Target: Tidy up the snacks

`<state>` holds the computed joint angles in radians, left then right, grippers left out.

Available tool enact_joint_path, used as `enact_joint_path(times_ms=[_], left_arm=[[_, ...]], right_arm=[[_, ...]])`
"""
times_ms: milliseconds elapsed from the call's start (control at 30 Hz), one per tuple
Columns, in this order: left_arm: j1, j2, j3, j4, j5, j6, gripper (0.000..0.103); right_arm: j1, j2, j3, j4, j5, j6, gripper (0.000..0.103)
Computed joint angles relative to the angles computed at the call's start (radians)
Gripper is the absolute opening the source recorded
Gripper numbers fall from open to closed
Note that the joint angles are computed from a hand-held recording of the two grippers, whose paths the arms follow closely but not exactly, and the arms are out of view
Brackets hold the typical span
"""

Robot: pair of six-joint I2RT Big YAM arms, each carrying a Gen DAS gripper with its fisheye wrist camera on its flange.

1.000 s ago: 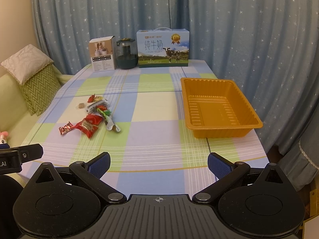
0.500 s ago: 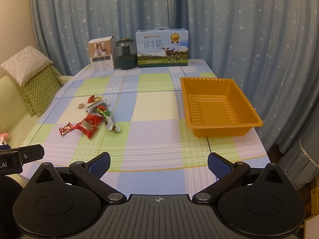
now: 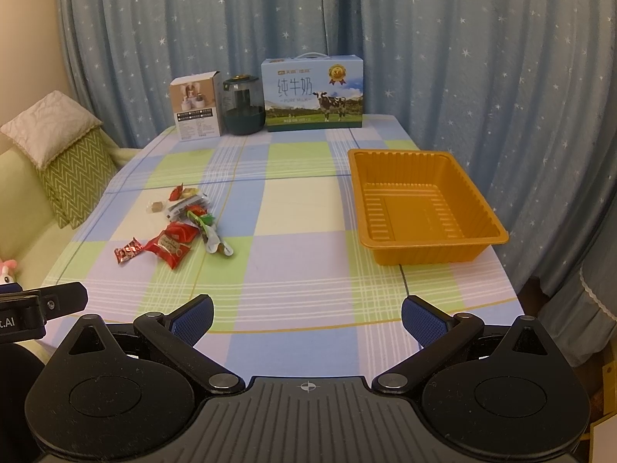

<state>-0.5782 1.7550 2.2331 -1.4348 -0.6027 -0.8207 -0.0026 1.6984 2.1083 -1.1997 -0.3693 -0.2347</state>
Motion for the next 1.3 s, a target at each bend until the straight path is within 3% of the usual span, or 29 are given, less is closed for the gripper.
enact_joint_path(times_ms=[933,1300], left_arm=[[-0.004,0.006,0.008,-0.004,-0.001,-0.005,0.103],[0.020,-0.012,-0.026,0.035,0.018,0.003,0.103]], right_arm=[[-0.001,0.000,-0.006,0.006,-0.002,0.002,0.103],[0.015,0.011,-0.008,0.023,-0.011,0.017,0.103]])
